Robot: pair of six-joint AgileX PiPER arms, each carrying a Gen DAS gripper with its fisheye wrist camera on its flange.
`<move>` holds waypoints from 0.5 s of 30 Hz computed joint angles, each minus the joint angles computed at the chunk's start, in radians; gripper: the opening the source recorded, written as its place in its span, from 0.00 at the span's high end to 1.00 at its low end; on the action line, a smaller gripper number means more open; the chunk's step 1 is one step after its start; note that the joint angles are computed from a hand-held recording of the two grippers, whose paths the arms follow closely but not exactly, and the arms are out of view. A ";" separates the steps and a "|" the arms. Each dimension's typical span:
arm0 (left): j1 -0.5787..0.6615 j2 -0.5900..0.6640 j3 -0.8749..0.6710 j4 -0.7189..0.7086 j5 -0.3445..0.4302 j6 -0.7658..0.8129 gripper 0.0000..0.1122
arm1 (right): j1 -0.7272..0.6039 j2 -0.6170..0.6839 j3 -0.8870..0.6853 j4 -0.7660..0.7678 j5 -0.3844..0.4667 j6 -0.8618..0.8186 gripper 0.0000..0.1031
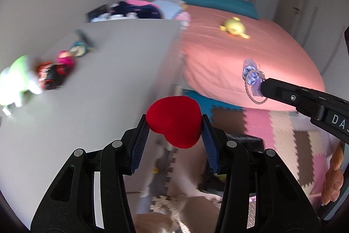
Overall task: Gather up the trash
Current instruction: 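Carry the heart plush and bow clip over the black bin and open both tools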
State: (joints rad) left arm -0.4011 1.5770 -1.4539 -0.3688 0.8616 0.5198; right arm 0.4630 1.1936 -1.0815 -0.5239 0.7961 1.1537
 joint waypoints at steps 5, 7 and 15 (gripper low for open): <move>-0.139 -0.033 0.073 0.011 -0.023 -0.021 0.58 | 0.052 -0.180 0.139 -0.083 0.134 0.133 0.97; -0.208 -0.047 0.101 0.031 -0.034 -0.044 0.58 | 0.079 -0.259 0.190 -0.108 0.198 0.182 0.97; -0.413 -0.009 0.140 0.085 -0.043 -0.103 0.58 | 0.069 -0.478 0.338 -0.084 0.370 0.253 0.97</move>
State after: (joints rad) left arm -0.8143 1.5679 -1.3136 -0.2841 0.8184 0.4165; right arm 0.5319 0.7155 -0.7437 -0.6081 1.1658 1.4072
